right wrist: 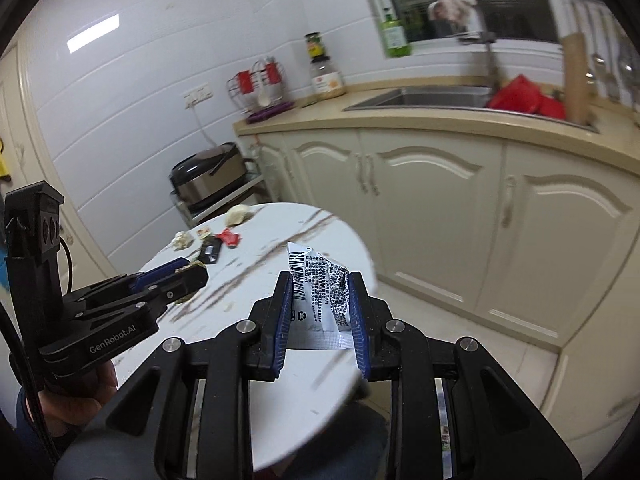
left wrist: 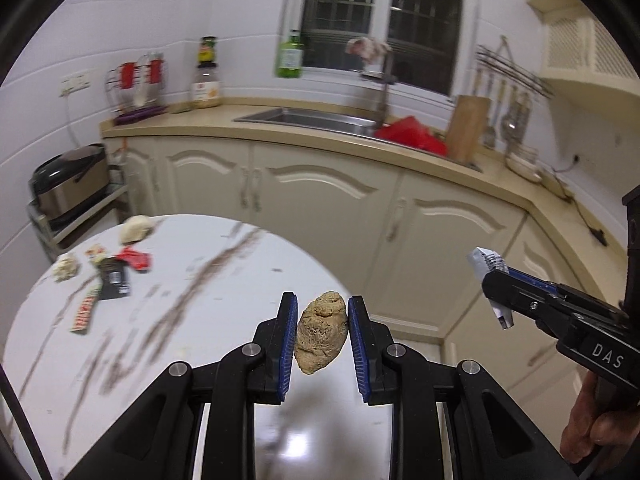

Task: Collect trash
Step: 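Carry the wrapper and bread lump to the blue bin and open both tools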

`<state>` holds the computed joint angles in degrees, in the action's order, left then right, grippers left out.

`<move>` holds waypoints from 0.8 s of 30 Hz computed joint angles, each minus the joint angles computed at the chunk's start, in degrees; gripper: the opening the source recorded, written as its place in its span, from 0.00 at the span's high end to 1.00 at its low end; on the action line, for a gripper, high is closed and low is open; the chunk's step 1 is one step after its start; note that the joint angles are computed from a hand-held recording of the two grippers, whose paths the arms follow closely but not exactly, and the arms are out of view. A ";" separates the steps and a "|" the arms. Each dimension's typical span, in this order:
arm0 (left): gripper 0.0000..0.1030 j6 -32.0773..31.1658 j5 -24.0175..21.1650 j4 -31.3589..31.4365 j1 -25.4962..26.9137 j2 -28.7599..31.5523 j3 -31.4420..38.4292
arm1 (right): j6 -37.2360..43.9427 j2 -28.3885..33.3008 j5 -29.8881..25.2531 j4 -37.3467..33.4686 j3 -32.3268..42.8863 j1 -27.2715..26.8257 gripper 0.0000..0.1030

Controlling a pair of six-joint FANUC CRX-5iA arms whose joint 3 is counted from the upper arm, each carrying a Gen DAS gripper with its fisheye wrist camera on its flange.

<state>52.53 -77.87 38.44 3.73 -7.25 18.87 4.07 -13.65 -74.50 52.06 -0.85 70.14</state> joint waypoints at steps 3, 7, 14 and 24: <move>0.79 1.17 0.36 -1.21 -4.47 0.29 0.04 | -3.85 -4.13 -4.96 1.93 -3.75 3.06 0.75; 0.79 2.37 0.34 -2.90 -9.84 2.22 0.32 | -8.87 -9.55 -10.92 2.69 -8.89 6.70 0.75; 0.79 4.04 -1.16 -10.63 -19.48 8.53 2.54 | -18.53 -19.31 -12.74 -3.49 -20.42 7.40 0.75; 0.79 8.36 -7.88 -20.73 -28.35 24.32 14.30 | -26.46 -30.64 0.00 -17.74 -36.26 -2.24 0.75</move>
<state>60.89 -85.75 17.71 -24.62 17.07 33.17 -22.40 -44.29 -74.50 34.32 -37.10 67.91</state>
